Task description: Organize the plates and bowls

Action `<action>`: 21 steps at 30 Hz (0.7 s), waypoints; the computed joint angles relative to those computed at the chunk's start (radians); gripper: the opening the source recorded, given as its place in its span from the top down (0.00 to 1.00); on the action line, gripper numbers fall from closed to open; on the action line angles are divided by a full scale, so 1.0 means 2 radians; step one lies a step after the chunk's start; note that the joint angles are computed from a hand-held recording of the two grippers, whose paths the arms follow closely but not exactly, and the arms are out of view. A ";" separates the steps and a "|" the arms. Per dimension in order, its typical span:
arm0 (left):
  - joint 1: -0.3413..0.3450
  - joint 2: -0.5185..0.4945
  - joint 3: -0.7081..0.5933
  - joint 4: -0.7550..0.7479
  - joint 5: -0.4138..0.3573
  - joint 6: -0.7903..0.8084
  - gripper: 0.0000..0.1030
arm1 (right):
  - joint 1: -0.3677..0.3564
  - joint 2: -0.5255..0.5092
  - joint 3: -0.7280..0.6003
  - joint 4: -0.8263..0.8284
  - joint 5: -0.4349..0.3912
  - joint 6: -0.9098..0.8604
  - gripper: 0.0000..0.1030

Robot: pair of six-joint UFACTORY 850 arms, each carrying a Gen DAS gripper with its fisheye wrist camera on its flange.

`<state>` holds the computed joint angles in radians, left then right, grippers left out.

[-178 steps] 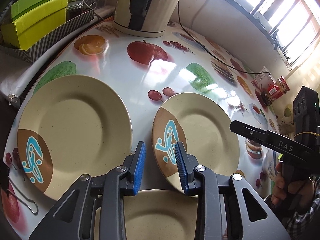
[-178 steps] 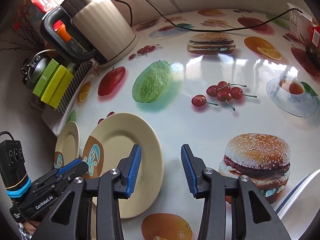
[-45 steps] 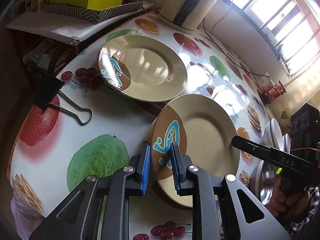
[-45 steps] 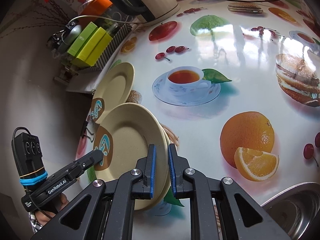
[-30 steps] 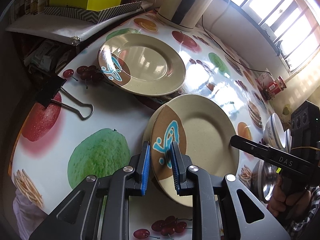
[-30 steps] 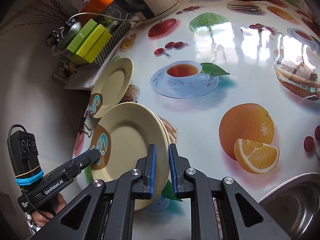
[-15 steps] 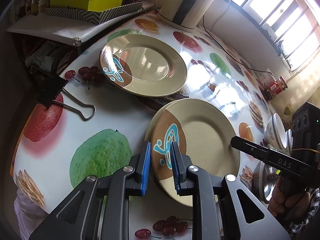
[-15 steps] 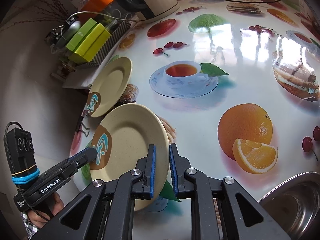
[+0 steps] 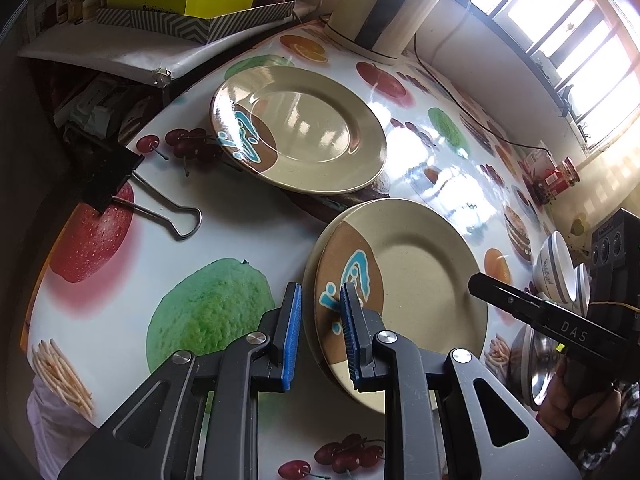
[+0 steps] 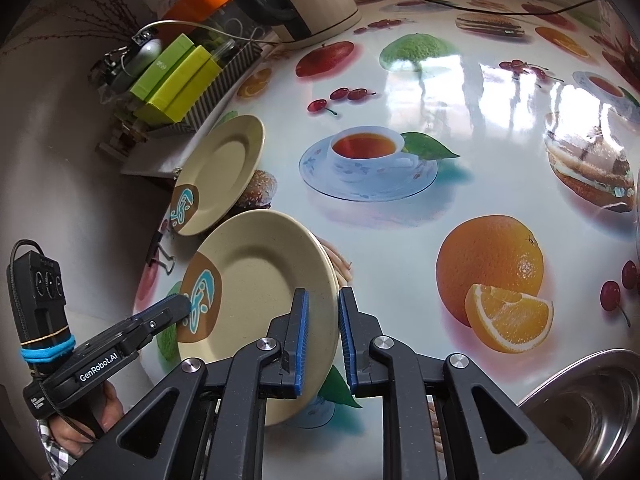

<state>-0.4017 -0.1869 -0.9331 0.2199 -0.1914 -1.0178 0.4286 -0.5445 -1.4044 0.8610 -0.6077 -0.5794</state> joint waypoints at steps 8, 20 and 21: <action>0.003 0.005 0.002 0.090 -0.005 -0.074 0.80 | -0.002 0.001 -0.006 0.013 0.010 -0.019 0.68; 0.049 0.016 0.011 0.117 0.029 -0.102 0.80 | 0.005 -0.031 -0.077 -0.015 0.013 0.009 0.59; 0.052 0.015 0.009 0.140 0.027 -0.124 0.80 | 0.006 -0.037 -0.085 -0.016 0.011 0.009 0.59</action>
<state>-0.2984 -0.1571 -0.9143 0.5007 -0.1373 -1.2650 0.4401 -0.6183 -1.5747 0.8289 -0.5859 -0.5616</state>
